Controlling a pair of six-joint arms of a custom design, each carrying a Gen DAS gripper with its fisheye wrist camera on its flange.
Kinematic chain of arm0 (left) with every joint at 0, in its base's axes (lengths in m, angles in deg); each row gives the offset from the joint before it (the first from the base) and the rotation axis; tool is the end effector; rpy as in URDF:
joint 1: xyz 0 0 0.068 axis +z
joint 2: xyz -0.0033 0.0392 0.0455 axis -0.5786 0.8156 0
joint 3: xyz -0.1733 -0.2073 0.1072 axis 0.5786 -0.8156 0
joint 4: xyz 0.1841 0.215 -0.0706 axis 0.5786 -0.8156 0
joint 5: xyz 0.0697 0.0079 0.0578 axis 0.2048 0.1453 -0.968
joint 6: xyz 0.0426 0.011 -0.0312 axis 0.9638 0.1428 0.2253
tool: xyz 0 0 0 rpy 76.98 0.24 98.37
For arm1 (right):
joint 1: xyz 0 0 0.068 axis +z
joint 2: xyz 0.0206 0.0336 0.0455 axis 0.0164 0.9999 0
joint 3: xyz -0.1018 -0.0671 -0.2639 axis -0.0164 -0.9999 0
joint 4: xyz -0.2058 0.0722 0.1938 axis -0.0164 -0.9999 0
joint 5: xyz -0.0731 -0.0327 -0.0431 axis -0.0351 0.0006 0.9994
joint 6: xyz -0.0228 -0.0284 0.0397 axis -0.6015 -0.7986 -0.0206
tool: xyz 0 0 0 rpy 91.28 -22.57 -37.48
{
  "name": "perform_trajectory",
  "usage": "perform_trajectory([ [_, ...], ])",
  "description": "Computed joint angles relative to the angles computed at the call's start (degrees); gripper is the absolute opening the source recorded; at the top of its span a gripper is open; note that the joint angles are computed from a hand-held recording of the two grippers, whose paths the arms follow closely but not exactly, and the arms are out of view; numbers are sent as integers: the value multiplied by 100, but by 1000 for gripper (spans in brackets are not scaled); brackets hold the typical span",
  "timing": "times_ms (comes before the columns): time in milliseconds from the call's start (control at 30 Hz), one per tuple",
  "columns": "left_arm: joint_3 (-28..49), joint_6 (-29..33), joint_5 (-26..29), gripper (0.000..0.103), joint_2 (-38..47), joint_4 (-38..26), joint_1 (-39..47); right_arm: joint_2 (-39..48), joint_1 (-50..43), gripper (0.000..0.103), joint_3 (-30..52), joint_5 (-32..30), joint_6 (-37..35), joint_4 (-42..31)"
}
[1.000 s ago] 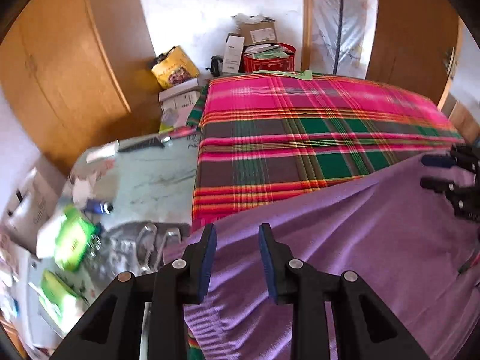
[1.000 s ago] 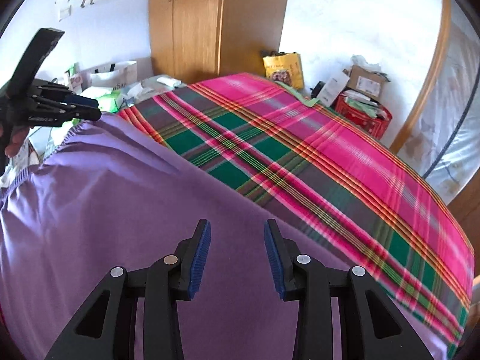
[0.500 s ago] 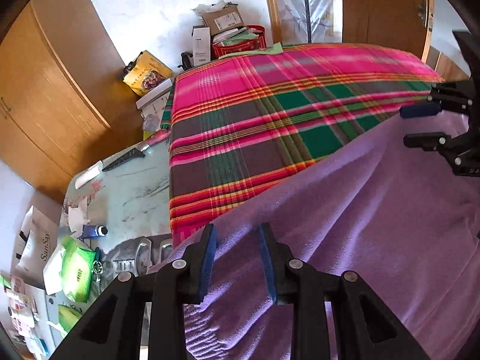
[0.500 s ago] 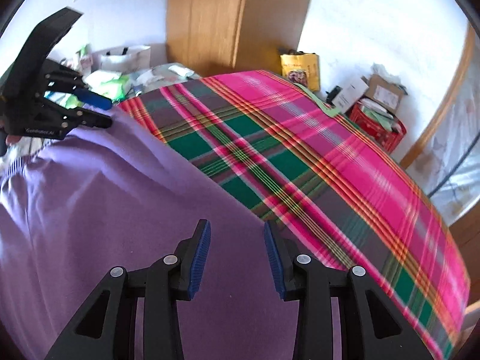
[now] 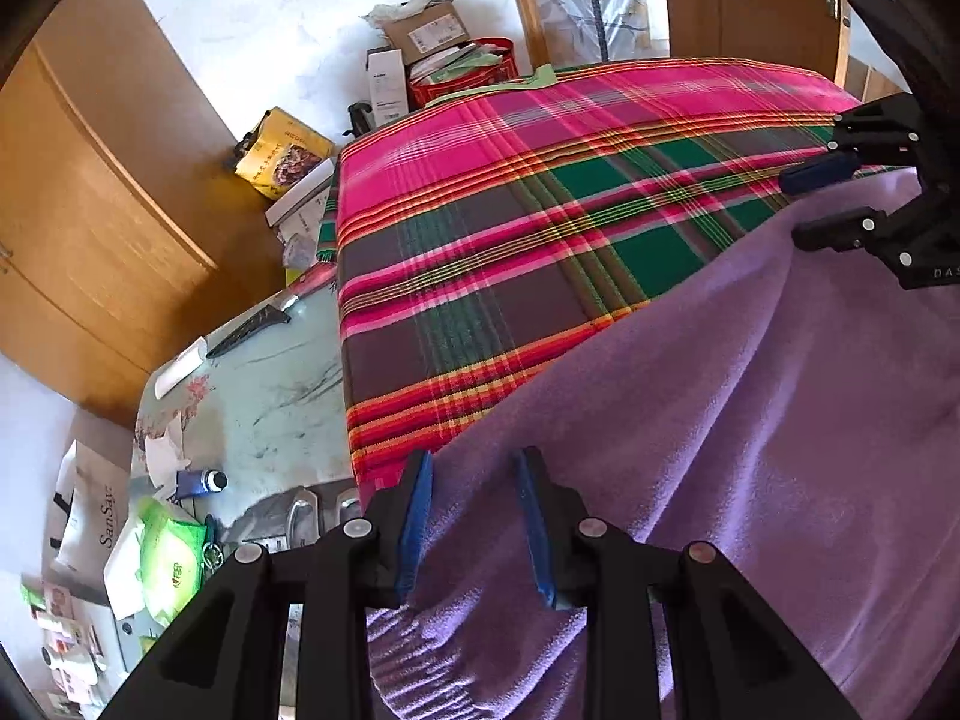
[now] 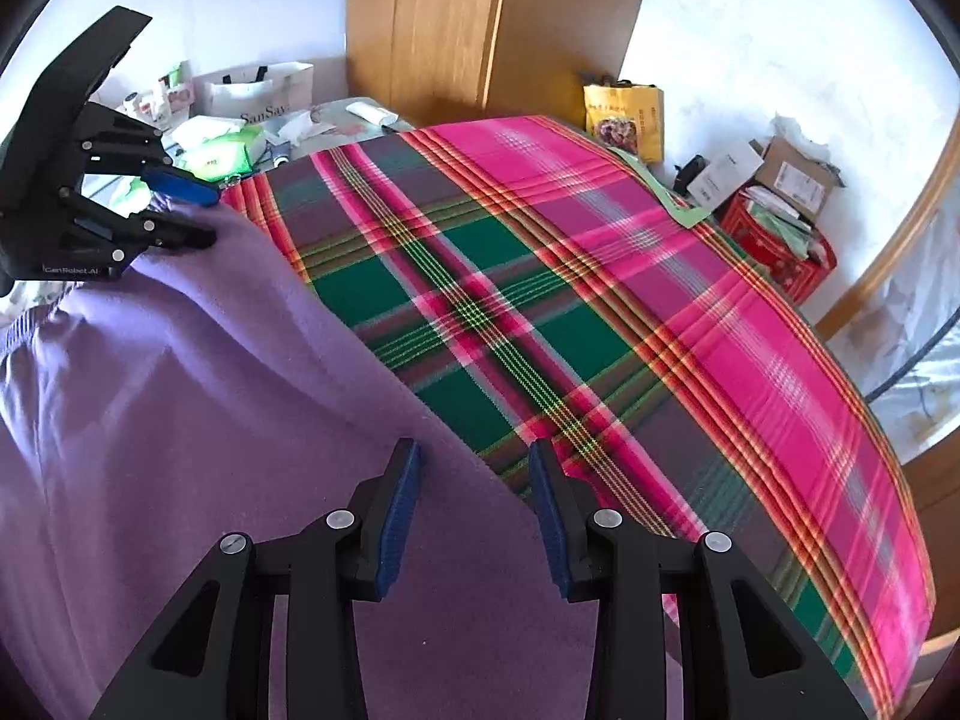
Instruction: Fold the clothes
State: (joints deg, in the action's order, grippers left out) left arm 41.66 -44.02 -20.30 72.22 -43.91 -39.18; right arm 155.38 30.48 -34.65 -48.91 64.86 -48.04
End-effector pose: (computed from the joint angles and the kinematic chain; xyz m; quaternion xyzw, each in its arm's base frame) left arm 0.2967 -0.0234 0.1000 0.3661 0.8924 0.0315 0.2619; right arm 0.2041 0.1122 0.0777 -0.2650 0.9181 0.0231 0.2937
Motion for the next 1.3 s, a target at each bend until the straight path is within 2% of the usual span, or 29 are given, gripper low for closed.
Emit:
perform_trajectory([
  [267,434,96,868,32,348,-516,482,61,-610,39,-111,-969,230,224],
  [400,548,158,1170,32,467,-645,635,35,-416,38,-168,-751,334,320],
  [600,518,299,996,29,402,-621,492,5,-476,38,-239,-806,342,412],
  [667,435,332,910,34,368,-435,451,-9,-447,38,-268,-765,399,447],
  [733,291,351,761,45,325,-78,379,-15,-422,38,-273,-729,440,449],
  [767,230,384,774,48,320,66,386,-17,-423,38,-276,-731,448,453],
  [833,120,444,809,49,318,338,405,-18,-426,38,-296,-733,455,491],
  [900,180,381,922,49,371,284,478,-18,-426,38,-318,-730,463,536],
  [1067,487,219,1364,37,575,-219,684,-32,-419,37,-376,-716,493,630],
  [1167,476,309,1349,22,532,-331,602,-54,-424,34,-375,-752,510,590],
  [1233,369,424,1232,7,428,-298,481,-80,-380,25,-386,-782,526,573],
  [1300,240,490,1056,4,316,-202,340,-101,-282,17,-404,-750,562,588],
])
